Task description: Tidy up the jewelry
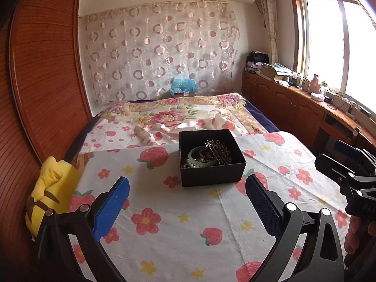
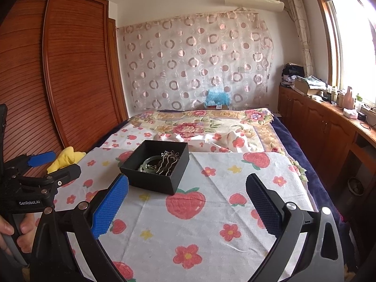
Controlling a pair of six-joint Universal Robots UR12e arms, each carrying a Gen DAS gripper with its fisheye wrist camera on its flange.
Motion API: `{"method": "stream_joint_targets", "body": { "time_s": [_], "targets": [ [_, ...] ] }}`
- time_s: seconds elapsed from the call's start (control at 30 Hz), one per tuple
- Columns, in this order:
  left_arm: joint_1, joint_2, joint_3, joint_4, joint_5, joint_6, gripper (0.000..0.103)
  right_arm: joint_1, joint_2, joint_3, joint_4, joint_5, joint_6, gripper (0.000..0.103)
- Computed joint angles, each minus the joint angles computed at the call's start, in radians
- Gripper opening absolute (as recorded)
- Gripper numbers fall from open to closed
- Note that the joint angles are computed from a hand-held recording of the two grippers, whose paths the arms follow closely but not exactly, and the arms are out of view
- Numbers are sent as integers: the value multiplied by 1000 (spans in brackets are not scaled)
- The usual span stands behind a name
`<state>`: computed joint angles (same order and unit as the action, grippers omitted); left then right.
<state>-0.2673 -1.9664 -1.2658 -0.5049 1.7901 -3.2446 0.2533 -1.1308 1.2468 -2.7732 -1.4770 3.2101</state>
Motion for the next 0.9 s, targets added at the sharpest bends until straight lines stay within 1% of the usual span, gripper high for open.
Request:
{"method": "stream_joint_targets", "body": {
  "time_s": [0.57,0.9],
  "targets": [
    [-2,0,-1,1,1,0,96,0,2,-1,0,1,1,101],
    [-14,-10,14,-3,5,-6,96,0,3,-2,0,3,1,101]
  ]
}}
